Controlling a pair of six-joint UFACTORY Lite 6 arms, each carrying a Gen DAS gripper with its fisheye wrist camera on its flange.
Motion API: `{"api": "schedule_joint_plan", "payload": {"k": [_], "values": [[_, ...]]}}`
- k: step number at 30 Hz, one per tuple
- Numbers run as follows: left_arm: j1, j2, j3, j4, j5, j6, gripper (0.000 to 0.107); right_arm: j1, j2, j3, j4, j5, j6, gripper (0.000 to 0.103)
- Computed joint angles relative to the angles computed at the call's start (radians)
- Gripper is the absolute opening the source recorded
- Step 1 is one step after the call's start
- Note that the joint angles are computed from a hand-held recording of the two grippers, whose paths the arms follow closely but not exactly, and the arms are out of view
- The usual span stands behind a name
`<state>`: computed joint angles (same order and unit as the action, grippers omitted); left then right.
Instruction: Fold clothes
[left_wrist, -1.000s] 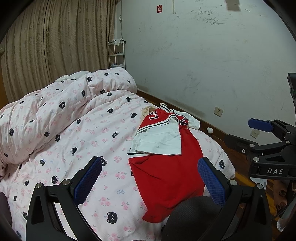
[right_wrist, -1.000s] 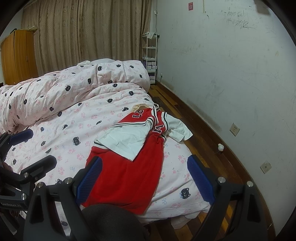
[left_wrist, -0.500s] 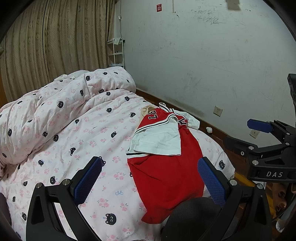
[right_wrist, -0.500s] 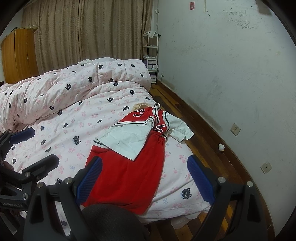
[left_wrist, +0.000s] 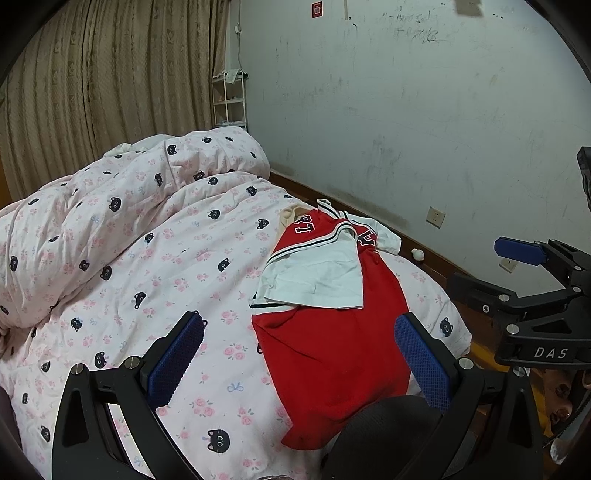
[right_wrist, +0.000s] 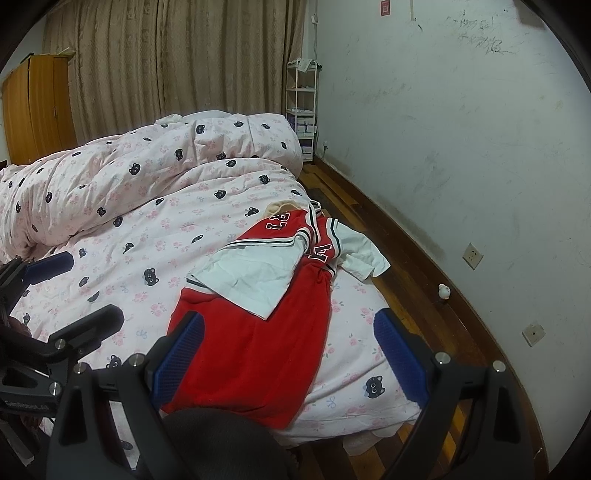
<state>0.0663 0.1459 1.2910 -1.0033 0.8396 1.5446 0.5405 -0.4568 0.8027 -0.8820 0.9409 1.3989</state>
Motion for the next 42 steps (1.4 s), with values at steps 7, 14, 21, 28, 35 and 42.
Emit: {"api": "schedule_joint_plan", "payload": {"k": [7, 14, 21, 28, 35, 42], "values": [[-0.017, 0.018, 0.007, 0.007, -0.014, -0.010, 0.103, -0.051, 0.010, -0.008, 0.015, -0.048, -0.023, 0.094], [-0.027, 0.039, 0.036, 0.012, -0.017, -0.028, 0.103, -0.079, 0.031, -0.004, 0.019, -0.079, -0.035, 0.094], [-0.044, 0.078, 0.069, 0.017, -0.043, -0.043, 0.103, -0.122, 0.052, -0.004, 0.026, -0.121, -0.056, 0.094], [-0.080, 0.124, 0.082, 0.034, -0.083, -0.048, 0.103, -0.176, 0.062, -0.032, 0.038, -0.177, -0.070, 0.094], [-0.145, 0.203, 0.121, 0.062, -0.130, -0.073, 0.103, -0.245, 0.080, -0.061, 0.051, -0.251, -0.097, 0.094], [-0.246, 0.313, 0.152, 0.092, -0.189, -0.068, 0.103, -0.340, 0.110, -0.079, 0.069, -0.328, -0.136, 0.094]]}}
